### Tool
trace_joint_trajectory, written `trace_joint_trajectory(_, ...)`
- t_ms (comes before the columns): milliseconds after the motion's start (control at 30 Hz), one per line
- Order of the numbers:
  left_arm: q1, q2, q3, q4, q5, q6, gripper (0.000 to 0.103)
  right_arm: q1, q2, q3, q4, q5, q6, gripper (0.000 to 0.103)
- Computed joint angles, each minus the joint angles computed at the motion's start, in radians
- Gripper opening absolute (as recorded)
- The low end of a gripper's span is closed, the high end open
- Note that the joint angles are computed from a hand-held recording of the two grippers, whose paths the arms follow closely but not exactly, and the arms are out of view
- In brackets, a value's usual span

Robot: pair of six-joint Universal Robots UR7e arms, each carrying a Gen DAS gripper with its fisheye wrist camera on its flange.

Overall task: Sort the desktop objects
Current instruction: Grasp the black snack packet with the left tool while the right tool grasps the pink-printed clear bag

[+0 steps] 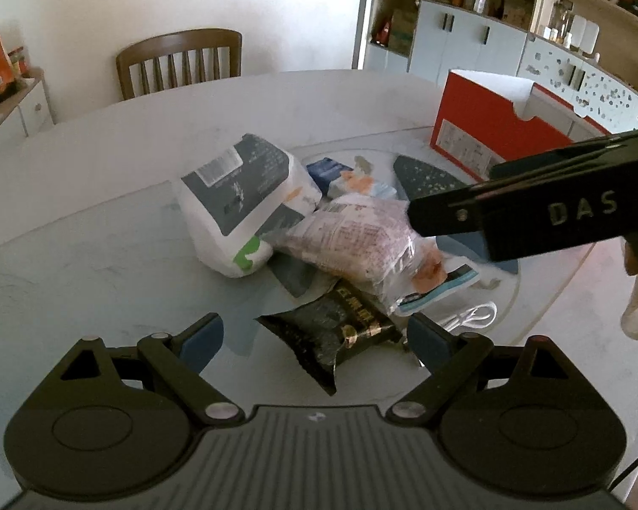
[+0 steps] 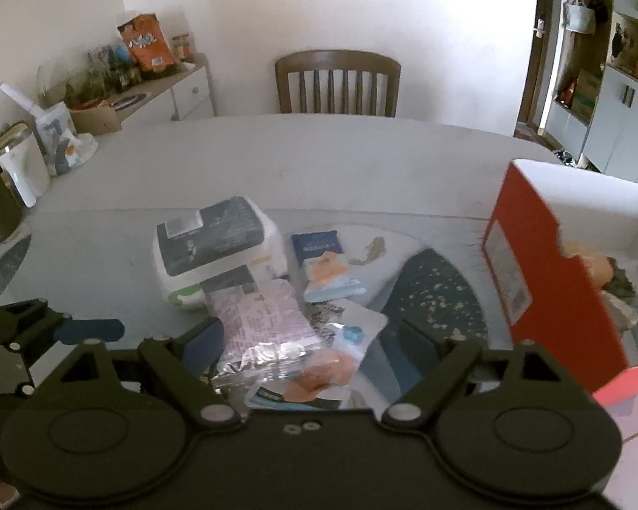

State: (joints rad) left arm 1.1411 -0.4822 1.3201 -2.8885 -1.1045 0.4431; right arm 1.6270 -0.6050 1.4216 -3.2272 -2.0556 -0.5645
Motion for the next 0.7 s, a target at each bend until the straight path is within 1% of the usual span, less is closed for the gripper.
trace_joint_trajectory(167,0.014,0.014,-0.021,0.008,-0.017,0.014,0.093,0.006,0.046,-0.052,0.022,-0.015,-0.013,0.087)
trace_joint_trajectory(367,0.023,0.029,-0.043,0.019,-0.045,0.026,0.093,0.007,0.087,-0.105,0.047,-0.042,-0.009,0.086)
trace_joint_trajectory(433,0.024,0.035,-0.052,0.03,-0.046,0.03,0.089,0.006,0.099,-0.122,0.058,-0.055,-0.009,0.086)
trace_joint_trajectory(667,0.028,0.046,-0.072,0.061,-0.06,0.023,0.082,0.002,0.119,-0.152,0.092,-0.074,0.018,0.08)
trace_joint_trajectory(700,0.029,0.046,-0.074,0.065,-0.065,0.023,0.078,0.002,0.122,-0.156,0.096,-0.075,0.02,0.079)
